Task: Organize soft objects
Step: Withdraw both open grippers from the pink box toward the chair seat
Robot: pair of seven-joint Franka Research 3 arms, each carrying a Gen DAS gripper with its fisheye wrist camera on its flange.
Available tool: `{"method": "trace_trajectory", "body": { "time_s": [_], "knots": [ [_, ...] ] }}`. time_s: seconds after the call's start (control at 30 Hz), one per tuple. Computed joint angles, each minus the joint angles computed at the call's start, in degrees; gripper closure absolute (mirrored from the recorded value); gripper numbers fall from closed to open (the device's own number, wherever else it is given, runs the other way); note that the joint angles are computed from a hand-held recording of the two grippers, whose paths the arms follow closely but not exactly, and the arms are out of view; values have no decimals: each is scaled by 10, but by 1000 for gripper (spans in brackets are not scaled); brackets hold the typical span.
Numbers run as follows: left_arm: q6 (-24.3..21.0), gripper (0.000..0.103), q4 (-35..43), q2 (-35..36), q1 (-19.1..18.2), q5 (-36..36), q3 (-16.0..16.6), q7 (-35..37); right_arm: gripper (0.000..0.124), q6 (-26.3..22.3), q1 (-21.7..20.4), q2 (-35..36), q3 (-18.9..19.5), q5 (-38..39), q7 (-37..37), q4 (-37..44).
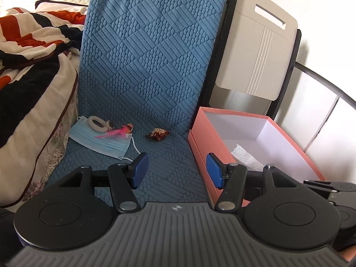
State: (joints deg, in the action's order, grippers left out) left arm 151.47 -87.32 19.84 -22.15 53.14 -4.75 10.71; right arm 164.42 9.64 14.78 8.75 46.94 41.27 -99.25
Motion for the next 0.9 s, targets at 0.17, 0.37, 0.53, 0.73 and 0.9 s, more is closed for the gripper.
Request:
{"method": "trace_trajectory", "body": {
  "time_s": [0.17, 0.37, 0.53, 0.73, 0.9],
  "knots": [
    [10, 40, -20, -6, 5, 0, 1, -15, 94, 14, 5, 2, 1, 5, 1, -11],
    [26, 40, -54, -20, 14, -9, -5, -11, 94, 21, 2, 5, 7, 18, 6, -10],
    [22, 40, -55, -18, 16, -3, -2, -19, 93, 20, 1, 17, 11, 18, 29, 2],
    [10, 40, -40, -3, 15, 5, 1, -20, 93, 16, -1, 41, 18, 16, 36, 32],
    [35, 40, -29, 14, 20, 9, 13, -23, 93, 15, 7, 73, 18, -12, 61, 69]
  ]
}}
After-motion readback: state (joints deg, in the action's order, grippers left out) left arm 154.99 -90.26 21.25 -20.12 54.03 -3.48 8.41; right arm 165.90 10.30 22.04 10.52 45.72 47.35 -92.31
